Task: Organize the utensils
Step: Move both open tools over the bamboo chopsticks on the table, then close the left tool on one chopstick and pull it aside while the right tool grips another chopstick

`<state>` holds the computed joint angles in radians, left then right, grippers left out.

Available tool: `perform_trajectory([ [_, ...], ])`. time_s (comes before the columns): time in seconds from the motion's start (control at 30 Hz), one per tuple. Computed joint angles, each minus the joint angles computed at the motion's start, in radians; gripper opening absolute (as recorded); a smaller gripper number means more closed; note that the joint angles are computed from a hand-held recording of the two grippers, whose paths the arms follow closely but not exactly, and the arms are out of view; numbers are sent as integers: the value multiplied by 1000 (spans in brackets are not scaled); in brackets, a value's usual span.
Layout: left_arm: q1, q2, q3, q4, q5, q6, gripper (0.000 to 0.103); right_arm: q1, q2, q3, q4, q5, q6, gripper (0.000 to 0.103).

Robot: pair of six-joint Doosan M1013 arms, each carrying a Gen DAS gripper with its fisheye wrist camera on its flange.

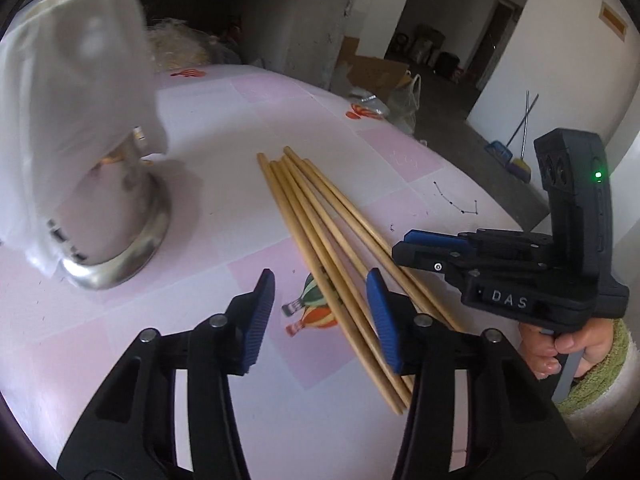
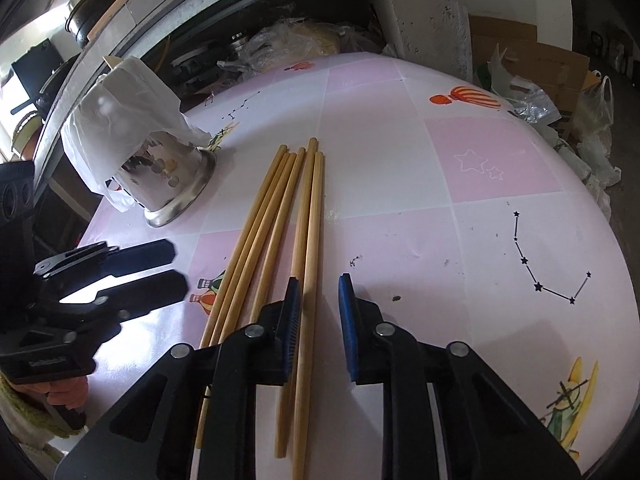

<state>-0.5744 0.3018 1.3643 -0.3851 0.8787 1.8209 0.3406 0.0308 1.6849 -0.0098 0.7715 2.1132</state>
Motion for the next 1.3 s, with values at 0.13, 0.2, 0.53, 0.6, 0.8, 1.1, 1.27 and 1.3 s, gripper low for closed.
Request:
perform_trajectory([
  [0.13,-14,29,-28,33,15,-15,31,-6,5,0,11,-10,-17,17],
  [0.2,-14,37,-34,37,18,-22,26,-11,6,-1,26,-12,-31,16],
  [0.53,-14,63,-63,86,46,-76,15,-20,7,0,47,-16,-33,15],
  [0.6,-17,64,-66,99,49,-81,15,-18,7,0,40,-15,-23,14],
  [0.8,-20,71,-80,122,62,-105,15,-17,13,-11,35,5,-12,14],
  [1.1,-24,60,-71,180,71,-171,7,-15,19,-21,29,21,7,14],
  [1.27,-16,44,-52,190,72,-194,5,-18,16,-18,44,30,17,9],
  [1.3,-14,39,-46,190,72,-198,5,-18,15,-18,47,31,20,9],
])
